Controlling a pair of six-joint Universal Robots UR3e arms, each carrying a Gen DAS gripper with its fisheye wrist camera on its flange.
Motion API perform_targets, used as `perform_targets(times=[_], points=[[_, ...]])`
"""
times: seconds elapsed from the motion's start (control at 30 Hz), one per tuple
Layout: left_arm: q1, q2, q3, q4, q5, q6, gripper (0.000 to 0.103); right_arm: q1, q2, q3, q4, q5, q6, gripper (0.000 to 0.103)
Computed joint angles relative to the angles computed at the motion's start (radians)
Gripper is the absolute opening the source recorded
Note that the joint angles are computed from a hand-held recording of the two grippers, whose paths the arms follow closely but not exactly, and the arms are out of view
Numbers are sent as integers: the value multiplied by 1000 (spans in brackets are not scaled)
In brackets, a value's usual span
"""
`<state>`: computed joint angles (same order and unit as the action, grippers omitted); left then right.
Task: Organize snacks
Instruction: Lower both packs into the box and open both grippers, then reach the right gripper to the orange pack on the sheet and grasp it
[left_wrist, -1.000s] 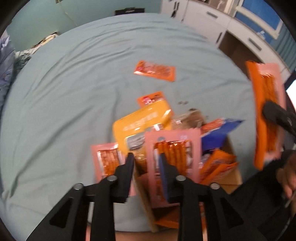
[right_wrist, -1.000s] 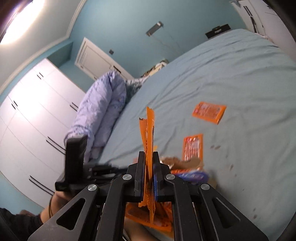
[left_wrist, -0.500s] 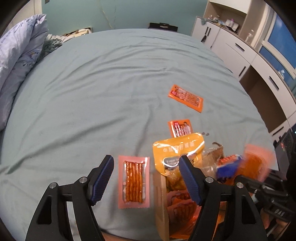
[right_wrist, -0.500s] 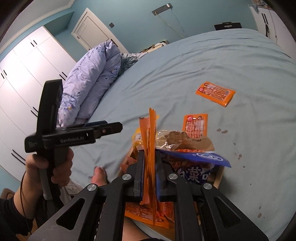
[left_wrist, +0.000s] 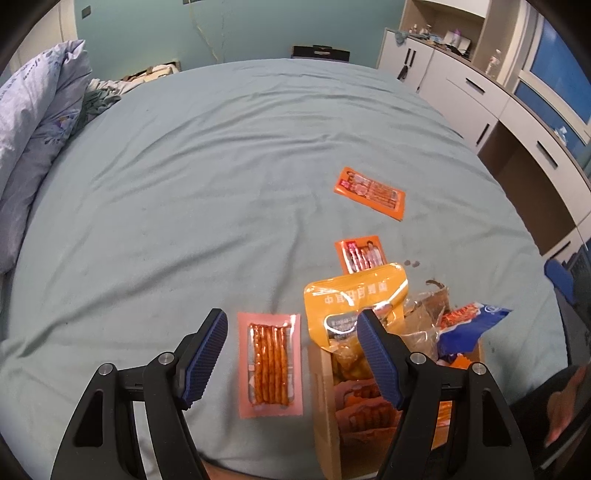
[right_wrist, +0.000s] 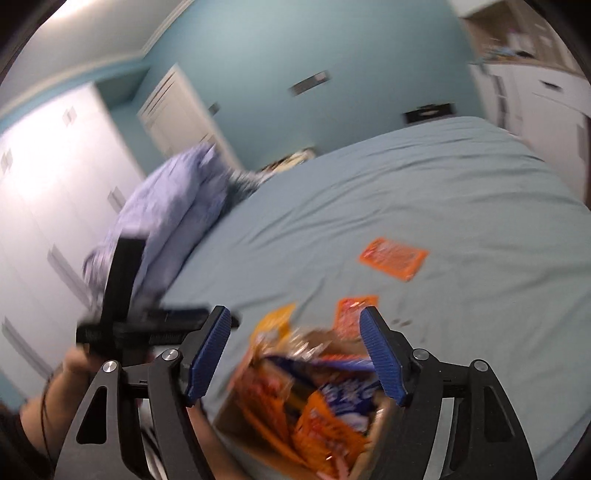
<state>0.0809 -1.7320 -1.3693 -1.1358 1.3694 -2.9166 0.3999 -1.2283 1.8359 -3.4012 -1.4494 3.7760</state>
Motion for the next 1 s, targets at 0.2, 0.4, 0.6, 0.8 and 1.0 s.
perform_targets(times=[0.2,0.4,0.6,0.8,1.0], points=[[19,1,10,-9,-27,-18,73,-104,-30,121,-93,67,169,72],[20,-37,61,-11,-12,-27,73,-118,-39,51,41,97,128,72],[15,-122,171,-24,14,-38,74,-137,6,-145,298,101,-13,72],[12,-311,432,-149,5,-56,77,-192,91,-319,441,140,-86,72],[-55,-524,714,-210,111,-13,77,-225,293,-637,689,201,-160,72]])
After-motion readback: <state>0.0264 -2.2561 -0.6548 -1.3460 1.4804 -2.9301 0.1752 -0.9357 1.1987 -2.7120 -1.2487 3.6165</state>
